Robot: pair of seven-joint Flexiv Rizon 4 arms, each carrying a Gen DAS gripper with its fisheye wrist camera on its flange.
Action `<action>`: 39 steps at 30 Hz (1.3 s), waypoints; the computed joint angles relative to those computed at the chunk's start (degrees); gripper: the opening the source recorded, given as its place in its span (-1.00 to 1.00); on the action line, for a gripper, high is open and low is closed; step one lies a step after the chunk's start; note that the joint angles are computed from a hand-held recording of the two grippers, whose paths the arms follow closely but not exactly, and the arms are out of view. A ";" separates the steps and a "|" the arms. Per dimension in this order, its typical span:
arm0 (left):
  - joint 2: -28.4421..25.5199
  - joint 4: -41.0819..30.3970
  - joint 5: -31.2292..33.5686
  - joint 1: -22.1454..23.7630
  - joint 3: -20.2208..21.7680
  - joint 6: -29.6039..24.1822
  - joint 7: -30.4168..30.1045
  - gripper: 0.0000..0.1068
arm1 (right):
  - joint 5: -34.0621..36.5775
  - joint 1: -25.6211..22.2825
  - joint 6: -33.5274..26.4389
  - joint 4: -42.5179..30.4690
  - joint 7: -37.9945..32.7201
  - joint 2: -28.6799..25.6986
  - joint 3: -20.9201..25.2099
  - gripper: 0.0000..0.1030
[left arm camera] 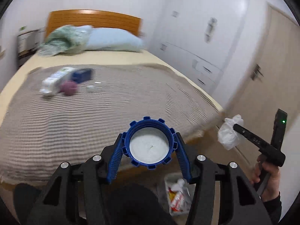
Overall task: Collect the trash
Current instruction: 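Carry both items to the wastebasket and open the right tool to drop the clear piece, then open the left tool to drop the blue cap into the wastebasket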
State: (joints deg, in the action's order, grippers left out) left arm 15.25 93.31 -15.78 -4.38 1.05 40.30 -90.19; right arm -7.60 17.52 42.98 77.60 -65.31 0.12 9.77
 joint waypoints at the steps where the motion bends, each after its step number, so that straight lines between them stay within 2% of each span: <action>1: -1.02 -0.86 -0.60 -1.01 -1.03 -0.95 1.06 -0.04 | 0.34 -0.85 0.24 2.50 -0.25 1.53 -0.17 -0.93; 6: -8.51 -5.36 -3.71 -4.81 -4.65 -10.35 2.86 -0.04 | 4.00 -5.39 -0.13 17.14 0.57 8.85 -1.36 -0.93; 11: -17.06 -8.01 1.98 -9.11 -8.83 -15.80 1.43 -0.04 | 11.02 -7.91 -1.19 29.58 0.30 12.23 -3.08 -0.93; 14: -23.03 -10.95 3.15 -11.33 -9.90 -19.01 0.38 -0.04 | 15.27 -8.40 -2.71 33.49 -0.88 12.13 -4.37 -0.93; 17: -28.45 -14.35 5.60 -13.72 -10.17 -21.37 -1.08 -0.04 | 20.00 -8.27 -1.57 36.69 -2.15 10.38 -4.91 -0.93; 22: -34.23 -18.05 6.27 -15.25 -9.08 -23.69 -2.92 -0.04 | 26.06 -7.75 1.18 34.35 -3.35 3.08 -5.28 -0.93; 23: -35.35 -18.75 6.21 -15.32 -8.86 -23.92 -3.47 -0.04 | 28.27 -7.69 1.74 32.80 -5.21 0.75 -5.41 -0.79; 24: -35.85 -18.75 6.08 -15.35 -8.62 -23.95 -3.73 -0.04 | 28.58 -7.70 0.82 30.82 -6.57 -2.06 -5.34 -0.24; 25: -36.35 -18.60 5.98 -15.22 -8.33 -24.05 -3.91 -0.04 | 25.19 -7.61 0.32 29.80 -5.21 -4.59 -4.99 0.08; 26: -36.73 -18.31 6.14 -15.24 -8.03 -24.42 -4.41 -0.04 | 23.81 -7.78 0.94 29.73 -4.45 -5.82 -4.61 0.26; 28: -36.82 -17.04 5.82 -15.00 -7.78 -25.13 -4.33 -0.04 | 30.41 -9.82 2.41 28.85 -8.09 -7.82 -3.38 0.26; 29: -36.59 -15.49 4.67 -14.62 -7.89 -24.65 -3.68 -0.04 | 31.07 -10.57 2.96 29.53 -8.03 -7.54 -3.15 0.26; 32: -36.78 -12.94 2.28 -13.93 -8.15 -25.29 -3.19 -0.04 | 28.17 -11.49 8.29 34.83 -3.57 -3.85 -2.94 0.26; 36: -39.88 -15.26 2.91 -14.47 -8.89 -28.85 -2.05 -0.04 | 23.12 -12.90 8.83 41.76 1.35 3.96 -3.27 0.26; 39: -42.86 -17.82 6.53 -16.58 -8.80 -31.63 -1.46 -0.04 | 20.72 -13.59 8.31 46.12 3.49 9.88 -3.58 0.26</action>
